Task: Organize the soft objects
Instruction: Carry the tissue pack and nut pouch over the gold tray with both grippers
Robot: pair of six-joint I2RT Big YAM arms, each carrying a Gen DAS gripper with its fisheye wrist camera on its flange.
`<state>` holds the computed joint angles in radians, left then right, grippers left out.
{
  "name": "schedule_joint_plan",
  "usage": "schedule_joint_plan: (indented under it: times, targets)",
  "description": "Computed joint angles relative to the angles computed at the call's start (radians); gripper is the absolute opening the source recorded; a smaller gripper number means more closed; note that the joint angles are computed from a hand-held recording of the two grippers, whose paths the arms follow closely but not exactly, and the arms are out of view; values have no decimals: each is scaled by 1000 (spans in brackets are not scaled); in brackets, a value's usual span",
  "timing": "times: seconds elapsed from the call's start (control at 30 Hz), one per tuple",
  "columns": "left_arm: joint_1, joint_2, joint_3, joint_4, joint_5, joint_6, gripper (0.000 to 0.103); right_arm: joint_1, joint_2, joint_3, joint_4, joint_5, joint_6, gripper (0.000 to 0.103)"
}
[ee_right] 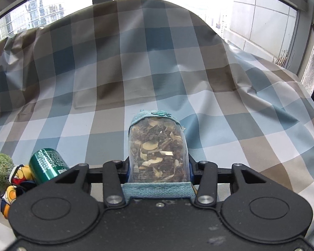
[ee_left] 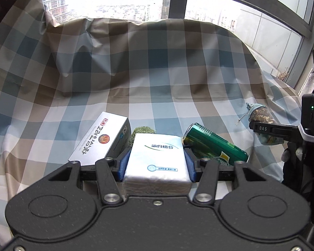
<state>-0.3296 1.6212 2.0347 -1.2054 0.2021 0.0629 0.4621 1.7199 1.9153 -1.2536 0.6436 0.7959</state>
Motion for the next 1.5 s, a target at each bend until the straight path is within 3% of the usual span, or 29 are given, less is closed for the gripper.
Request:
schedule_joint_plan:
  times: [0.23,0.37,0.73,0.9,1.1,1.5]
  targets:
    - [62,-180,-187,72,33,18,51,129,-86,32,-27,100,49,44]
    - [102,-248,-257,65,80,11,51,233,-129,32,-37,158,90,44]
    - [154,-424,-451,79,105,-31,51,509,-199,9,-102,268,306,44]
    - [158,-464,-502,79,93,-68,51,607,-189,17,-187,300,426,44]
    - [148,-467,-519,79,57,-87,51,671,-193,-16,-216,253,526,44]
    - [73,-398,-480,125,-49,-83,51,679,-186,-45,-221,178,558,44]
